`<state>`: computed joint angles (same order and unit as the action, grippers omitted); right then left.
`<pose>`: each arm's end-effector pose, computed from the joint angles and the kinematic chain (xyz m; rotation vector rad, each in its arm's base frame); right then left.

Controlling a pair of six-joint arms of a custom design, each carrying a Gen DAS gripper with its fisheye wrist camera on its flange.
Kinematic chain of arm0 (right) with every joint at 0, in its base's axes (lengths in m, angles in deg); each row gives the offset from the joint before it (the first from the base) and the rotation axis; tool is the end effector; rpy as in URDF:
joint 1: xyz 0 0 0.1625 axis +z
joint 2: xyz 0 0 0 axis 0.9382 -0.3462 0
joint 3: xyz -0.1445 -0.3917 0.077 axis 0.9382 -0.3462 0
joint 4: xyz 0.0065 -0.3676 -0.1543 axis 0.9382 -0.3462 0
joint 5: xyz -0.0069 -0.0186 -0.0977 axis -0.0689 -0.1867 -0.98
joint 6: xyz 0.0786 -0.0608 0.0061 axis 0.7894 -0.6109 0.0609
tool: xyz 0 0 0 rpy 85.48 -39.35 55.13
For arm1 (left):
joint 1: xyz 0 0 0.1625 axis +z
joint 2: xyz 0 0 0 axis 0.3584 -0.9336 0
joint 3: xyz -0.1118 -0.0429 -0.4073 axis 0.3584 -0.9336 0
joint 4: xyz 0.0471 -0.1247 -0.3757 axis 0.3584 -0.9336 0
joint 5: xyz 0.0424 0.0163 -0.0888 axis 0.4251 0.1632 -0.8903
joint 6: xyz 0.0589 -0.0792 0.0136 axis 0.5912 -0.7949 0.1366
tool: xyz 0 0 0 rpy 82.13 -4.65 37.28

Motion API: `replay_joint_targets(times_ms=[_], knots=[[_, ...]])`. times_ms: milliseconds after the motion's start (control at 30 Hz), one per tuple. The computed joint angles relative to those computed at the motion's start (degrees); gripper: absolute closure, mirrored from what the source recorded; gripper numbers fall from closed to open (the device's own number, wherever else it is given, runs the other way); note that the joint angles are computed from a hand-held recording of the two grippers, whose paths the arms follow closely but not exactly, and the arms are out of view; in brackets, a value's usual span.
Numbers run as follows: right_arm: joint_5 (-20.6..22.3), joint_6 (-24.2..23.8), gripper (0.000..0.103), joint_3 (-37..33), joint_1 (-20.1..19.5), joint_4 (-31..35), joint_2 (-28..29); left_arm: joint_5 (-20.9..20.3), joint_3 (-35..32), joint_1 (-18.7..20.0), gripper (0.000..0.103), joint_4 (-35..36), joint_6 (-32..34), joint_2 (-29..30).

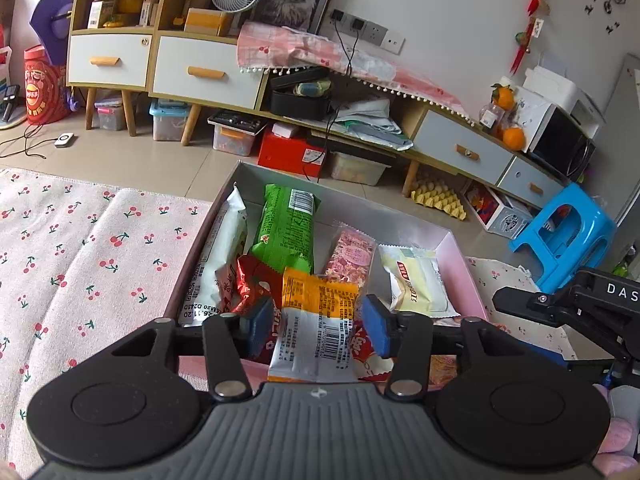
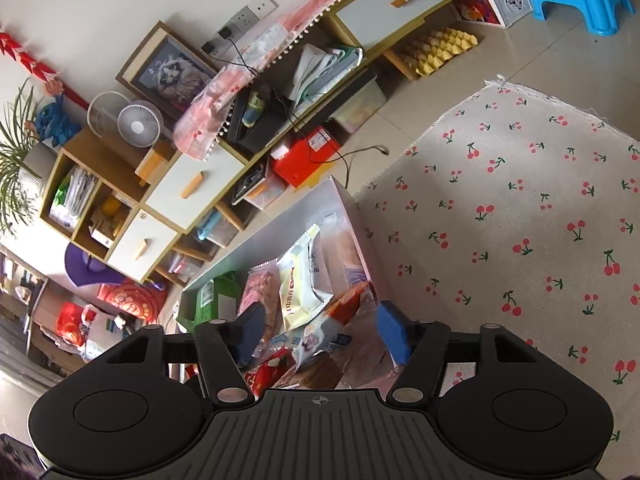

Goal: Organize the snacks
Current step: 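Open left tool releasing the wafer pack while right tool releases the cracker pack in the box, then withdraw both tools from the box toward the gold bar and yellow pack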

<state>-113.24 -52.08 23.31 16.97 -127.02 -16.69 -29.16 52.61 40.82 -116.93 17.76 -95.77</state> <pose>0.0756 -0.8464 0.1561 -0.0902 -2.8236 1.0738 -0.1873 -0.7767 0.0641 0.1425 2.3935 -1.1554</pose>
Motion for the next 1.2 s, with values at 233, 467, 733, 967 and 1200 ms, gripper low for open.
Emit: replay_joint_targets(times_ms=[233, 467, 733, 967, 1200], knots=[[-0.3, -1.6, 0.035, 0.7, 0.2, 1.0, -0.9, 1.1, 0.7, -0.5, 0.039, 0.5, 0.3, -0.4], [-2.3, -5.1, 0.029, 2.8, 1.1, 3.0, -2.8, 2.4, 3.4, -1.3, 0.024, 1.5, 0.8, -2.3], [-5.5, -9.9, 0.020, 7.7, 1.8, 5.2, -6.7, 4.9, 8.2, -2.2, 0.013, 3.8, 0.5, -5.5], [-7.2, -12.7, 0.018, 12.5, 2.0, 5.9, -10.0, 6.5, 12.6, -1.9, 0.010, 4.7, 0.7, -8.5], [-10.1, -14.6, 0.018, 14.3, 2.5, 9.0, -10.8, 3.9, 14.5, -0.6, 0.016, 8.8, -6.3, -10.8]])
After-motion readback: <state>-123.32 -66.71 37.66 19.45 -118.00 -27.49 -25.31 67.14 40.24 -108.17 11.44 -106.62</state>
